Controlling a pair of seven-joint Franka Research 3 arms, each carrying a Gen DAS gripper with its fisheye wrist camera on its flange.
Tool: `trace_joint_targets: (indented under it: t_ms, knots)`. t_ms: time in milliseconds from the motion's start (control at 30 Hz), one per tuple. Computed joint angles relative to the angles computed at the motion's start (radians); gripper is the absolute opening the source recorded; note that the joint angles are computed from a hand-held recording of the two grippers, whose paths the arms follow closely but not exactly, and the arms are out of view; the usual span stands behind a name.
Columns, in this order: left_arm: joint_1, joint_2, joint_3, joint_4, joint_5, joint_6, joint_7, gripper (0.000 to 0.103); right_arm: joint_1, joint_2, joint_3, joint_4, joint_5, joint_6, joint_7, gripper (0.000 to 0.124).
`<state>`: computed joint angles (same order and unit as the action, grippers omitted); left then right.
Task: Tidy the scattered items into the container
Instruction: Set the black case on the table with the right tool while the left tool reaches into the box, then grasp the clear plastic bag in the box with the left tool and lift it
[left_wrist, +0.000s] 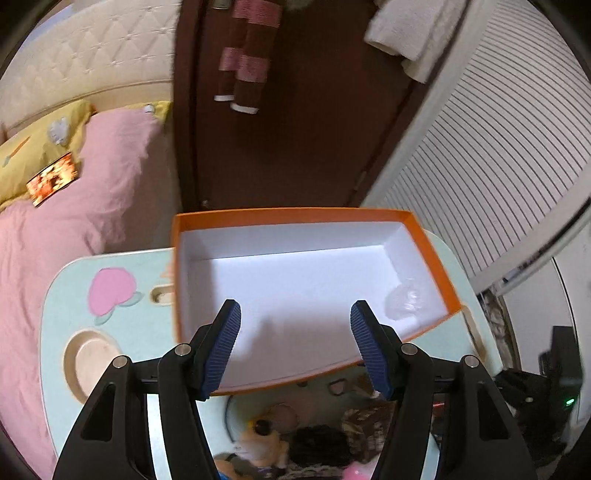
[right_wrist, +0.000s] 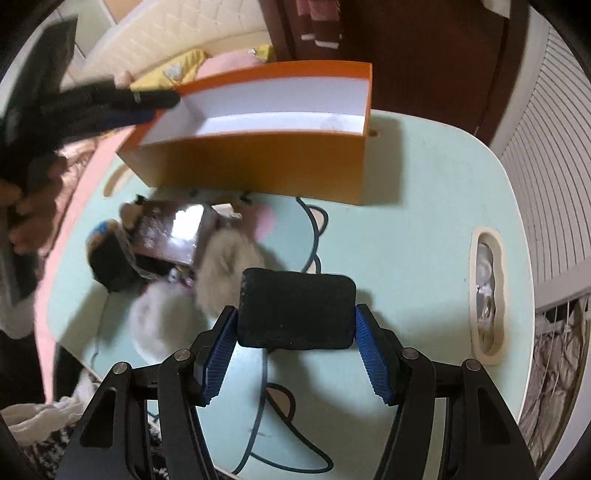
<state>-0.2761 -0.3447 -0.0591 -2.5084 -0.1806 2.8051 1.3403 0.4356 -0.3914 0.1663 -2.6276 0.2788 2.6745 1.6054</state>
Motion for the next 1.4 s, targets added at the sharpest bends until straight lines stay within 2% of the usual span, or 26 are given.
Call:
trace_joint_targets:
  t_ms: [100, 167, 233, 333, 433, 567, 633, 767, 900, 1000, 1167, 1267, 1400]
  knots:
    - [-0.072, 0.052, 0.042, 0.07, -0.097, -0.03, 0.113, 0.063, 0.039, 0.016, -0.022, -0.001, 0.06, 0.048, -0.038, 0.062]
    - [-0.065, 0.105, 0.022, 0.139, -0.105, -0.089, 0.149, 0.062, 0.078, 0.016, -0.049, -0.006, 0.127, 0.091, -0.095, 0.064]
    - [-0.054, 0.157, 0.003, 0.207, -0.127, -0.152, 0.183, 0.062, 0.152, -0.002, -0.112, -0.022, 0.266, 0.151, -0.197, 0.068]
    - [-0.05, 0.238, -0.007, 0.312, -0.245, -0.255, 0.288, 0.062, 0.234, -0.041, -0.192, -0.045, 0.468, 0.206, -0.324, 0.073]
    - [-0.026, 0.332, -0.034, 0.417, -0.335, -0.354, 0.351, 0.062, 0.235, -0.065, -0.206, -0.054, 0.564, 0.204, -0.393, 0.073]
    - [0.016, 0.417, -0.087, 0.496, -0.31, -0.423, 0.304, 0.056, 0.187, -0.069, -0.167, -0.057, 0.571, 0.192, -0.399, 0.073]
    - [0.036, 0.439, -0.114, 0.506, -0.314, -0.416, 0.3, 0.054, 0.176, -0.076, -0.163, -0.065, 0.581, 0.182, -0.407, 0.073]
    - [0.066, 0.456, -0.164, 0.494, -0.288, -0.362, 0.286, 0.036, 0.164, -0.074, -0.16, -0.069, 0.603, 0.173, -0.422, 0.073]
    - [0.091, 0.436, -0.19, 0.447, -0.383, -0.296, 0.351, 0.033, 0.157, -0.076, -0.157, -0.069, 0.627, 0.172, -0.434, 0.073]
    - [0.099, 0.401, -0.19, 0.408, -0.452, -0.263, 0.395, 0.033, 0.151, -0.068, -0.152, -0.065, 0.636, 0.179, -0.446, 0.073]
    - [0.092, 0.228, -0.138, 0.286, -0.599, -0.186, 0.49, 0.033, 0.122, -0.08, -0.129, -0.07, 0.591, 0.18, -0.416, 0.073]
    - [0.091, 0.061, -0.115, 0.162, -0.491, -0.127, 0.431, 0.033, 0.089, -0.079, -0.096, -0.07, 0.517, 0.182, -0.363, 0.073]
    - [0.096, -0.147, -0.092, -0.001, -0.359, -0.17, 0.345, 0.033, 0.095, -0.076, -0.103, -0.07, 0.47, 0.185, -0.34, 0.073]
